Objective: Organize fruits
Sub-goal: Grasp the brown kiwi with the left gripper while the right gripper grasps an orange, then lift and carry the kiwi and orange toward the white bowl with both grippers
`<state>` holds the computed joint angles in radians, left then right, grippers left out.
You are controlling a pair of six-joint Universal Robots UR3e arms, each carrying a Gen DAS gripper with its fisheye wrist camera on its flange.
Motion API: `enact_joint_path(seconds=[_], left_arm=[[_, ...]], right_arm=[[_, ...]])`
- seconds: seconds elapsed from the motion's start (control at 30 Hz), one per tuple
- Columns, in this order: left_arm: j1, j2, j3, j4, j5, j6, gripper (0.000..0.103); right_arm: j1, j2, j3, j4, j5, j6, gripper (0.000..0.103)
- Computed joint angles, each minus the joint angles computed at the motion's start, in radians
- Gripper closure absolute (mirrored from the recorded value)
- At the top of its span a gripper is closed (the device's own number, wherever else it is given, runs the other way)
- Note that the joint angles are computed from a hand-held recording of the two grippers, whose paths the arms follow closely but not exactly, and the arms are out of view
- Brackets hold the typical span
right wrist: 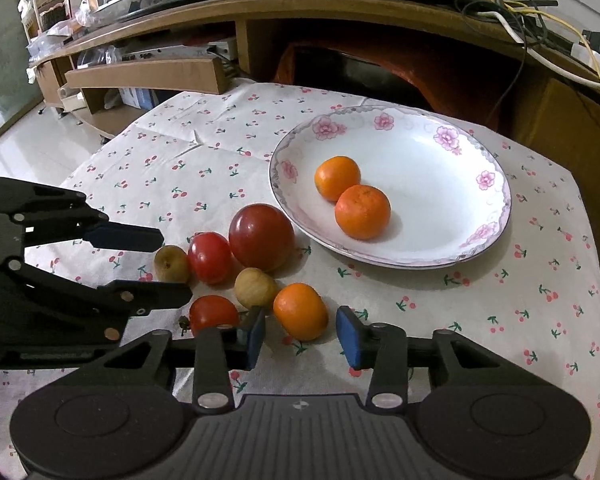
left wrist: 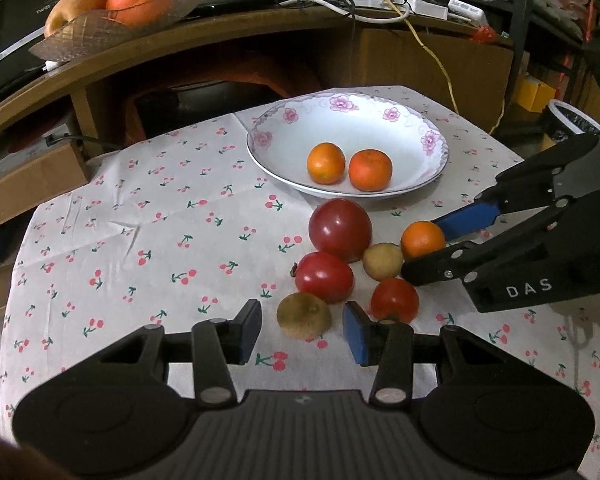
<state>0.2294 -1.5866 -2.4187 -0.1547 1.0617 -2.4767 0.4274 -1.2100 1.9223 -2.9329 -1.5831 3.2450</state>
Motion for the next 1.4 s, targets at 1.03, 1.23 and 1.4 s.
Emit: enact_joint_path(seconds=[1.03,1.23,1.4], left_arm=[[-0.003,0.114,-0.079,-0.038,0.039,0.038,0.065],[0.000,0.135,-0.128,0.009,0.045,0.036,0.063],[-0.022,0.099,-0.110,0.036,0.051,0.009,0.060]], right_arm=[[0.079,-0.272,0.229,0.075,-0.074,0.163,0.076],[0.094,-0.229,0.229,0.047,-0.094,0.164,0.075],[0.093,-0.233,0.236,0.037,-0.101,0.158,0.072]])
